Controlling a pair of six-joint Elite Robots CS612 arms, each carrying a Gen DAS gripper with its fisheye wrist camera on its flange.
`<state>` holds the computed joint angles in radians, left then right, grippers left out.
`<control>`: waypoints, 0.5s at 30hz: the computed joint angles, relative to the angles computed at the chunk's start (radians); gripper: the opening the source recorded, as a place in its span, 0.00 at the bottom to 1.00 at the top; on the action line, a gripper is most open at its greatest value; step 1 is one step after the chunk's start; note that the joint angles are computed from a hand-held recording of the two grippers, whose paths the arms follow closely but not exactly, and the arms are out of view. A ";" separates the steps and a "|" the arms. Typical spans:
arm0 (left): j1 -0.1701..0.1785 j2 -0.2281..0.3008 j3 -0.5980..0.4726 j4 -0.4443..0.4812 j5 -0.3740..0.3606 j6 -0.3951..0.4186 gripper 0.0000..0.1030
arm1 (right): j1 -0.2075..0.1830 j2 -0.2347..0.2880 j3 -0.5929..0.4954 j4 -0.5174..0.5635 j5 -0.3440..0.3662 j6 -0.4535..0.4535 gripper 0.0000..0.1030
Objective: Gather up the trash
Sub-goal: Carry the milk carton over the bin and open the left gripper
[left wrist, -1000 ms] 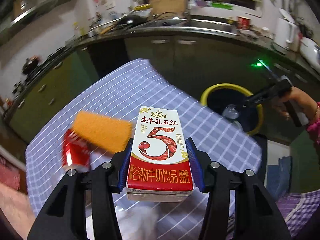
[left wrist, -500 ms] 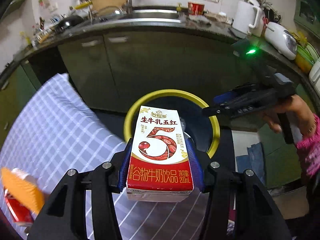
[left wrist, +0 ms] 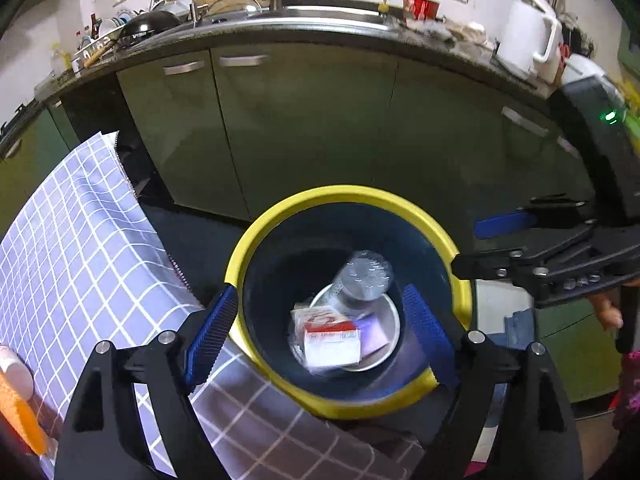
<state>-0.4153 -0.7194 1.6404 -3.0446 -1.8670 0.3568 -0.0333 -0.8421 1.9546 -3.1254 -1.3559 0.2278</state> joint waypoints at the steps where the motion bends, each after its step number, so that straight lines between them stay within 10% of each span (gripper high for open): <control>1: 0.008 -0.010 0.011 -0.009 -0.016 -0.001 0.81 | -0.001 -0.002 0.003 0.000 0.002 -0.002 0.62; 9: 0.090 -0.099 0.151 -0.151 -0.068 -0.007 0.89 | 0.028 0.012 -0.038 0.048 0.031 -0.038 0.62; 15: 0.166 -0.132 0.248 -0.336 0.057 -0.092 0.91 | 0.091 0.048 -0.155 0.164 0.093 -0.143 0.62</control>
<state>-0.2493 -0.8513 1.8884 -3.3805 -1.8099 0.2646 0.0581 -0.7938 1.7991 -2.9611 -1.2629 0.0849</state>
